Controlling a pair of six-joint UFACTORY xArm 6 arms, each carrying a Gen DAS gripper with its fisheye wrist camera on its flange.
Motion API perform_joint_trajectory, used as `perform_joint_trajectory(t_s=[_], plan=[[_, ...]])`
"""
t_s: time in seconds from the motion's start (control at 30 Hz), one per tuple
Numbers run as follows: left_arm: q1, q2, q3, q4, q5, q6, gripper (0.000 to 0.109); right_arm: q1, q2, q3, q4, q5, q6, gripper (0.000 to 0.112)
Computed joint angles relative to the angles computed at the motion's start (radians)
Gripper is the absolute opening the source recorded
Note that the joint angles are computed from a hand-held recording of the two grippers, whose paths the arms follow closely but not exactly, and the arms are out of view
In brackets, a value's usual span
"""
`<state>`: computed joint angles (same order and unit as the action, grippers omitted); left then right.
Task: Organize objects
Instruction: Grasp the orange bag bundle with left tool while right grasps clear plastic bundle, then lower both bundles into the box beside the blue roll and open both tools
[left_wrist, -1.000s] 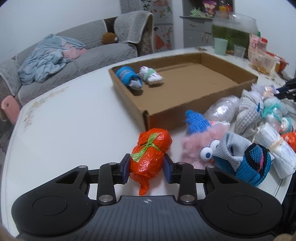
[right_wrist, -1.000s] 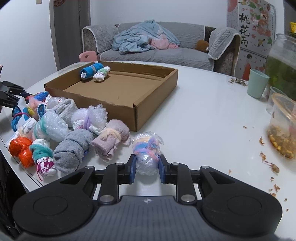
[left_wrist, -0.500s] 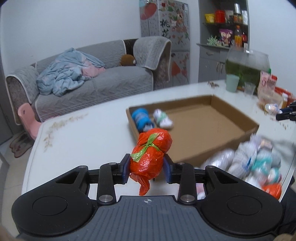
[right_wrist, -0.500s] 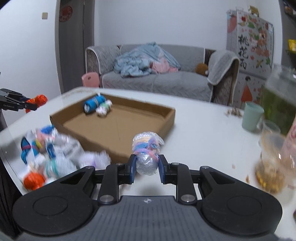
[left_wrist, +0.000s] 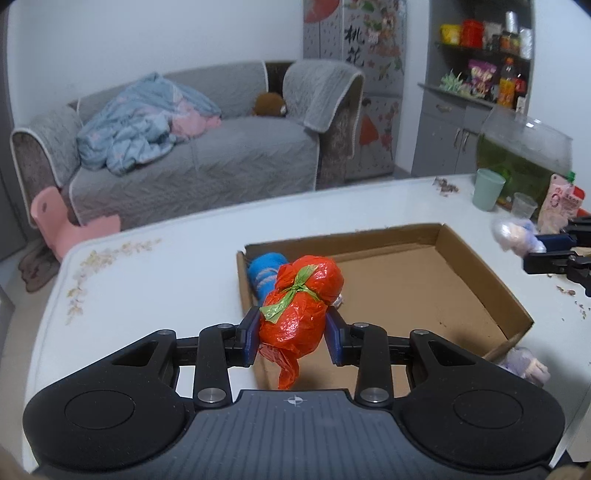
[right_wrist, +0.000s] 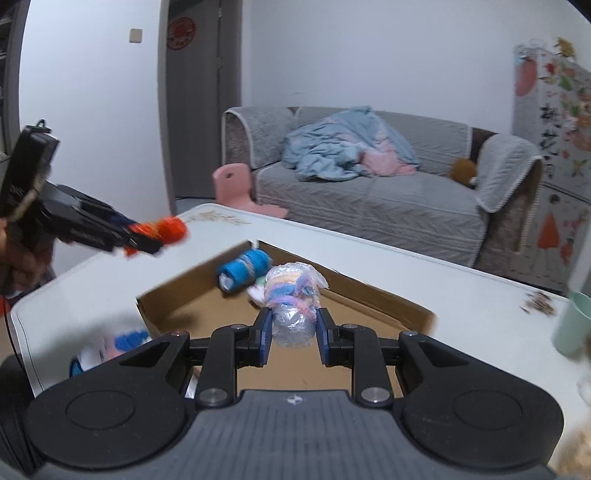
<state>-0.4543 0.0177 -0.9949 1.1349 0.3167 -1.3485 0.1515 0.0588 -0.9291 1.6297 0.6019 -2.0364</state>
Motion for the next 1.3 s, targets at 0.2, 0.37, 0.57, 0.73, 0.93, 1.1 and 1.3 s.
perform_joint_trajectory(t_s=[0.2, 0.37, 0.57, 0.73, 0.93, 1.1, 1.3], plan=[[0.001, 0.130, -0.100, -0.175, 0.008, 0.147, 0.042, 0.084, 0.124, -0.143, -0.118, -0.033, 0.127, 0.022], [-0.003, 0.211, -0.159, -0.290, 0.051, 0.217, 0.043, 0.142, 0.222, -0.231, -0.252, -0.082, 0.238, 0.022], [0.006, 0.265, -0.192, -0.326, 0.060, 0.208, 0.043, 0.181, 0.310, -0.292, -0.372, -0.116, 0.331, 0.022], [0.018, 0.302, -0.219, -0.358, 0.051, 0.187, 0.043, 0.195, 0.355, -0.326, -0.441, -0.118, 0.388, 0.022], [0.022, 0.320, -0.234, -0.329, 0.046, 0.121, 0.043, 0.228, 0.367, -0.320, -0.464, -0.147, 0.371, 0.022], [0.016, 0.319, -0.235, -0.307, 0.053, 0.101, 0.044, 0.243, 0.364, -0.308, -0.453, -0.171, 0.361, 0.022], [0.014, 0.326, -0.246, -0.274, 0.065, 0.074, 0.053, 0.252, 0.363, -0.297, -0.466, -0.188, 0.373, 0.023]])
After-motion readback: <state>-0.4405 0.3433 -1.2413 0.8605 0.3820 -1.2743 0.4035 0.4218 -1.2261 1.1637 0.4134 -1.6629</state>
